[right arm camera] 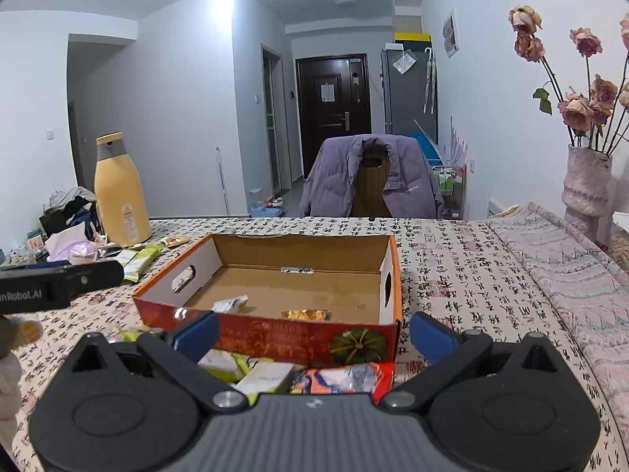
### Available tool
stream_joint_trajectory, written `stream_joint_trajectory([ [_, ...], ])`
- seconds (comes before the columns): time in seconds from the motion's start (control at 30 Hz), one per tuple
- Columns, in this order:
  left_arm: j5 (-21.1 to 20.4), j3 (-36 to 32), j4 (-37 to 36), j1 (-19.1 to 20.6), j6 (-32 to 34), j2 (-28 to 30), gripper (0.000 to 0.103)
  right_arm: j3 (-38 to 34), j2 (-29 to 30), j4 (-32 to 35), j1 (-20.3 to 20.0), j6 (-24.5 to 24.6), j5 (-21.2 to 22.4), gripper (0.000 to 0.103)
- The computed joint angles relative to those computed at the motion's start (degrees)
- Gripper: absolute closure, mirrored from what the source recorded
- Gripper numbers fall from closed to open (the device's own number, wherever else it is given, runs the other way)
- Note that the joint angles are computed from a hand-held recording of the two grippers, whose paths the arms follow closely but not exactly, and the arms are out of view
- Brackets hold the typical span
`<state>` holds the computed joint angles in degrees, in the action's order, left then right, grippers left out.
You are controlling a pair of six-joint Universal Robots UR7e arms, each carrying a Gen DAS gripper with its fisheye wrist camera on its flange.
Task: Organize snacks
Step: 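Move both tools back over the snack pile, then grasp the red-blue puffed bag with the right tool while the left tool grasps a silver packet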
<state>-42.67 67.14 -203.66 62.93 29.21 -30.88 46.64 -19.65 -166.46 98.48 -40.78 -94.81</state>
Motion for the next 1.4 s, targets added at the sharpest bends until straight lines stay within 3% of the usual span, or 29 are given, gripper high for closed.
stream_joint_trajectory([
  [0.33,-1.5,11.6,-6.5,0.7,-2.4,-4.2,0.000,15.0,-5.8,-10.8,-1.4,-1.7,2.1,0.000],
  [0.7,-1.4,18.4,-12.1,2.5,-1.0,-6.0,0.000,21.5,-7.5,-15.7,-3.0,-1.0,0.8,0.000],
  [1.03,-1.8,20.2,-12.8,3.0,-0.4,-7.1,0.000,15.6,-4.1,-12.7,-2.0,-0.8,-3.2,0.000],
  [1.4,-1.4,20.8,-12.6,3.1,-0.8,-7.6,0.000,-1.8,5.4,-2.2,-0.2,0.0,-12.6,0.001],
])
